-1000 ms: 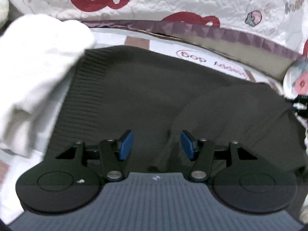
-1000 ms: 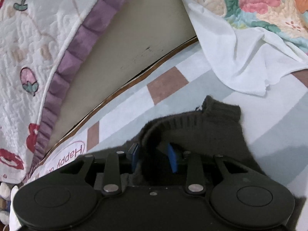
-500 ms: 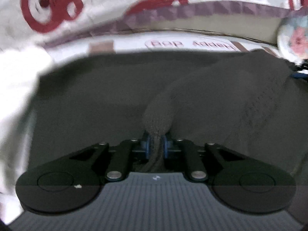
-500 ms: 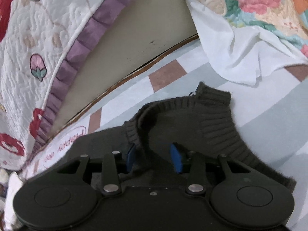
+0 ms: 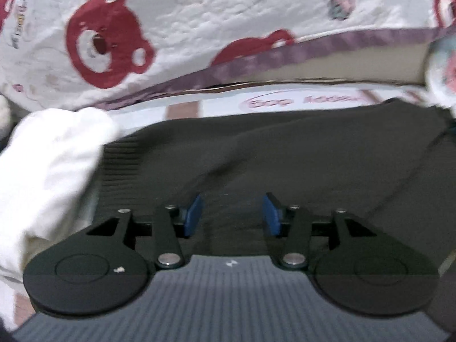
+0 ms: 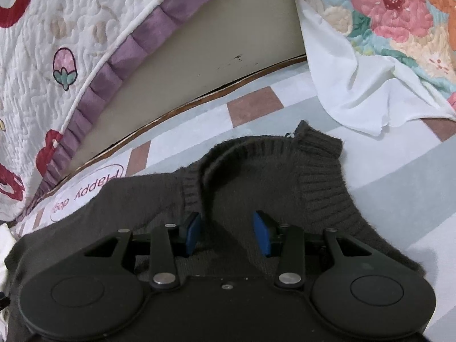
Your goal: Fold clothes
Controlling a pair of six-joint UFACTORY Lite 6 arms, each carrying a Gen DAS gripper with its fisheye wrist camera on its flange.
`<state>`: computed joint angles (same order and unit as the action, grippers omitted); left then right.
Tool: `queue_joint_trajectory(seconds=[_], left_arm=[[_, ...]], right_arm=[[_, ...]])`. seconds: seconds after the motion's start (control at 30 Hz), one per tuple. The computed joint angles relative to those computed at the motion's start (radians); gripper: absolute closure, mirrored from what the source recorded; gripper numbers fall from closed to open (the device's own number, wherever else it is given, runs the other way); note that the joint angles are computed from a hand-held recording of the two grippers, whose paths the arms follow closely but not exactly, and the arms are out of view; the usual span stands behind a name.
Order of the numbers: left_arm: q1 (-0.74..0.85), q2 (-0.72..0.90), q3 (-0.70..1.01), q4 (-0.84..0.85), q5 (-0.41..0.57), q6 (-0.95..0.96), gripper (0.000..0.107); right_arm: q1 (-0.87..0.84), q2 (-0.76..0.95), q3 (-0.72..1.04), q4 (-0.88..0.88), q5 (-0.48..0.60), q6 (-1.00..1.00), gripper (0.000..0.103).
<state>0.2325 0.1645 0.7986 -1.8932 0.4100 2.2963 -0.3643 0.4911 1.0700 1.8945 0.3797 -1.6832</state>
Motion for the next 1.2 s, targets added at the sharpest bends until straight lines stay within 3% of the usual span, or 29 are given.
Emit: queue_joint_trajectory(seconds=[0.1,0.27,0.33,0.43,0.53,0.6,0.7,0.83,0.87,0.93,1.13,1.2], left_arm=[[-0.001,-0.071,-0.034,0.249,0.101,-0.238,0.059],[-0.046,-0.14,-0.066,0.516,0.298,-0.414,0.061],[-0.062,-0.157,-0.065,0.608,0.384,-0.459,0.059],[-0.078,-0.194,-0.074,0.724,0.482,-0.505,0.059],[-0.105,-0.216,-0.08,0.781,0.466,-0.536,0.059],[-0.124,-0.214,-0.072,0.815,0.431,-0.578,0.059],[-0.123,-0.187,-0.041,0.87,0.384,-0.677,0.059],[-0.091,-0.168,-0.01,0.923,0.334,-0.787,0.059],[-0.083,-0.161,-0.001,0.927,0.326,-0.796,0.059],[-0.062,-0.146,0.014,0.928,0.318,-0.812,0.059],[0.011,-0.126,0.044,0.939,0.329,-0.836,0.059],[0.016,-0.12,0.05,0.919,0.297,-0.853,0.052]], right_arm=[[-0.042,-0.118,-0.093,-0.127,0.056,0.096,0.056],[-0.157,-0.428,-0.316,-0.469,0.26,0.188,0.06],[-0.211,-0.558,-0.402,-0.581,0.335,0.232,0.074],[-0.24,-0.699,-0.491,-0.704,0.459,0.278,0.081],[-0.121,-0.761,-0.52,-0.813,0.514,0.36,0.081],[0.05,-0.758,-0.514,-0.845,0.466,0.418,0.078],[0.306,-0.665,-0.44,-0.879,0.434,0.495,0.076],[0.518,-0.579,-0.349,-0.948,0.471,0.599,0.073],[0.557,-0.569,-0.334,-0.947,0.484,0.609,0.071],[0.623,-0.527,-0.285,-0.92,0.507,0.6,0.056],[0.811,-0.325,-0.071,-1.021,0.53,0.703,0.045],[0.849,-0.284,-0.038,-1.073,0.527,0.737,0.041]])
